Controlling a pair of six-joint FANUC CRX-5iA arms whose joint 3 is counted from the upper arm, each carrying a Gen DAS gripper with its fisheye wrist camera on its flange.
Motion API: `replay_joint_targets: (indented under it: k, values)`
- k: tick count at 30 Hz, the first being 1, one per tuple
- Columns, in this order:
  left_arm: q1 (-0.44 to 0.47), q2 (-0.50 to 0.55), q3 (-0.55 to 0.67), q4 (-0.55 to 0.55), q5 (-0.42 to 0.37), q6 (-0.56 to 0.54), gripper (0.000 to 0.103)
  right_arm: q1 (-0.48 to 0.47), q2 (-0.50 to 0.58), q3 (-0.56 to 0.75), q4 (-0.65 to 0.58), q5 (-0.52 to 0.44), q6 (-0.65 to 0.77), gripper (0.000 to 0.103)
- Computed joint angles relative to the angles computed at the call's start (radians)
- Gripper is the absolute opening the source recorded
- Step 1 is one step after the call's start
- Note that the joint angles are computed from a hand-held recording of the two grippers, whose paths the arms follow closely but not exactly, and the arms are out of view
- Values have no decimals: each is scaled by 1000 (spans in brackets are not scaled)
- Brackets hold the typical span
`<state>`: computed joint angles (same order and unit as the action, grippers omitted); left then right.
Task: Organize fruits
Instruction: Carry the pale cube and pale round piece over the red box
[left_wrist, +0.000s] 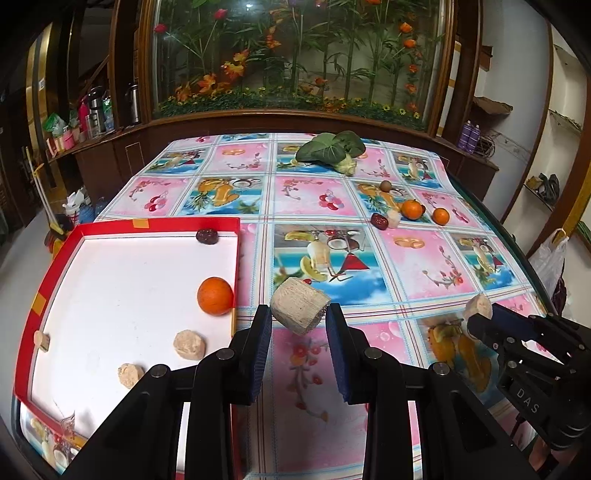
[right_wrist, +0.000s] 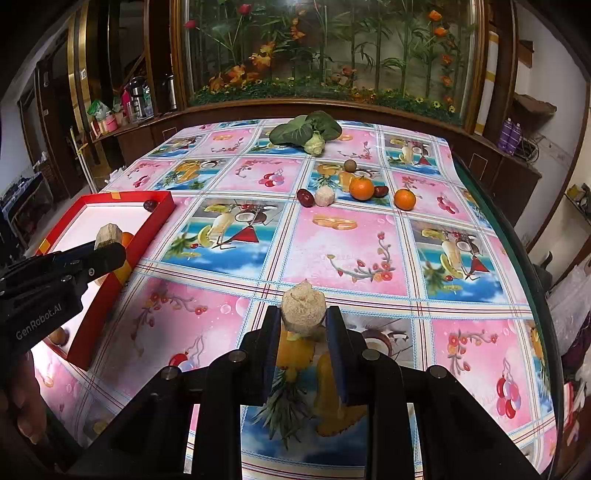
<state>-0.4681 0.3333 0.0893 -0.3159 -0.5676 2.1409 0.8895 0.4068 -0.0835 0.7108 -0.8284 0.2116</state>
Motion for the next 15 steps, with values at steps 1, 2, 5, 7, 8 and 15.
replay_joint_targets:
  k: [1,2,5,7,8,15]
  values:
    - [1,0,0,0,-1,1,29,0,1,2,0,-1,2,26]
    - [1,0,-1,-1,0,3,29,0,1,2,1,-1,3,26]
    - [3,-2,-4,1,2,4,29,0,3,5,1,-1,7,26]
    - [3,-1,-3,-2,-1,5,29,1,5,7,3,-2,8,26]
    - [5,-2,-6,4,2,1,29,1,5,7,3,-2,9,26]
    - [6,-7,-13,3,6,3,29,1,7,11,3,-1,12,26]
